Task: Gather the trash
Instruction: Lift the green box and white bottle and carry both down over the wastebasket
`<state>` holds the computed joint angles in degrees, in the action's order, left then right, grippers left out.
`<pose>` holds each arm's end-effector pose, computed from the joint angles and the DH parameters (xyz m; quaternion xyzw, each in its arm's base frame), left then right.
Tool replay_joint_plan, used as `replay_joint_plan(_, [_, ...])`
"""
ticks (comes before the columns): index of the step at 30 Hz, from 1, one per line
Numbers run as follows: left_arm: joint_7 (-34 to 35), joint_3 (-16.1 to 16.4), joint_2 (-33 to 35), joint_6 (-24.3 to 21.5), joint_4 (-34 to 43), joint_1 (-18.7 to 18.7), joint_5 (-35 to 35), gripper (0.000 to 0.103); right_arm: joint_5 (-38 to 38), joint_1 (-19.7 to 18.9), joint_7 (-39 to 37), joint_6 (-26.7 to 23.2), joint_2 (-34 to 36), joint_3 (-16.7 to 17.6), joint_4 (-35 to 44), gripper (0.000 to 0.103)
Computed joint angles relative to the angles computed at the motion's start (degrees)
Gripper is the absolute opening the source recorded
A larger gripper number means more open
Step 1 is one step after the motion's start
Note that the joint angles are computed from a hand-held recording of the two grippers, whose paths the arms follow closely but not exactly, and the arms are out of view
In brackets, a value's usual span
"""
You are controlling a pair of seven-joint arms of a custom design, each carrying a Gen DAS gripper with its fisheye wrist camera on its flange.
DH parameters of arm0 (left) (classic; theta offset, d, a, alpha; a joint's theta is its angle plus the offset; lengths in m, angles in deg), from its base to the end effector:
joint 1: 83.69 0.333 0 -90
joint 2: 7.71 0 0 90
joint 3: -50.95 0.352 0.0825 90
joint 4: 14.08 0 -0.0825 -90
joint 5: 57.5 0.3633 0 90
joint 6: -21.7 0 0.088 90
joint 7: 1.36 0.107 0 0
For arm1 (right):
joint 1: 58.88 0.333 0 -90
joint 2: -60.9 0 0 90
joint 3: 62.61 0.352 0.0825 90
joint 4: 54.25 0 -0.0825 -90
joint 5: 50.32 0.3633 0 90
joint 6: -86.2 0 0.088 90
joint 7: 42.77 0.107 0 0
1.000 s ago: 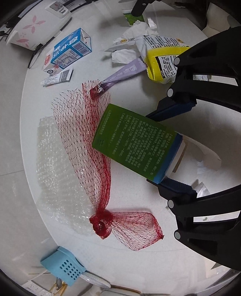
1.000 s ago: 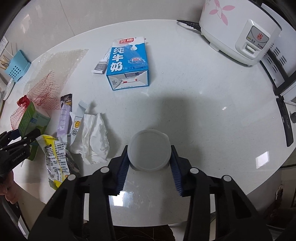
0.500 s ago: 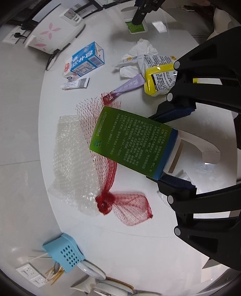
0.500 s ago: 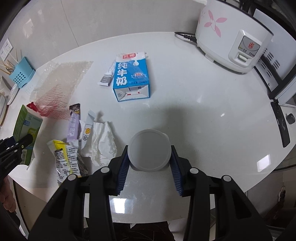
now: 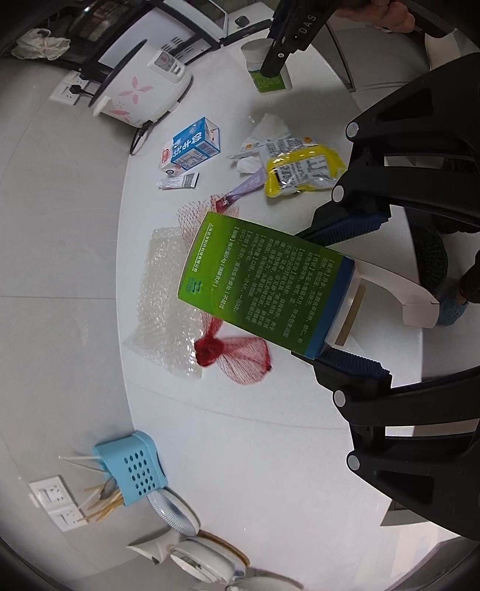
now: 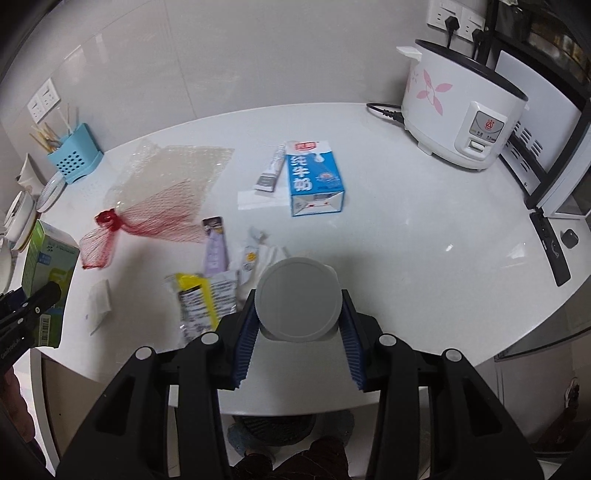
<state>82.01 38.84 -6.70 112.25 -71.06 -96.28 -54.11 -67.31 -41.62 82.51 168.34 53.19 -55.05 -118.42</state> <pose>0.4436 -0.1948 0.9035 -0.5704 0.7716 -0.2313 0.1606 0.3873 0.1518 0.9084 -0.5771 0.7728 -0.1985 0.1743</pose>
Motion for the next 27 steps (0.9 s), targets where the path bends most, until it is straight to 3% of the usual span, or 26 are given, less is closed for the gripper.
replay_joint_plan(6, [5.2, 2.4, -9.6, 2.9, -13.1, 3.7, -6.6, 0.052, -1.5, 3.3, 7.6, -2.1, -2.0, 4.4, -2.5, 0.04])
replay_joint_plan(13, [11.3, 3.9, -19.2, 6.0, -26.5, 6.6, -11.5, 0.052, -1.0, 6.8, 12.9, -0.9, -5.5, 7.8, -8.5, 0.04])
replay_joint_plan(20, [11.5, 3.5, -26.5, 7.8, -37.4, 8.1, -13.8, 0.052, 0.7, 9.1, 10.6, 3.9, -8.8, 8.3, -15.7, 0.04])
replay_joint_plan(27, [8.0, 1.0, -34.1, 11.1, -50.8, 8.5, -13.9, 0.052, 6.9, 10.3, 7.2, 12.2, -16.3, 6.0, -32.4, 0.04])
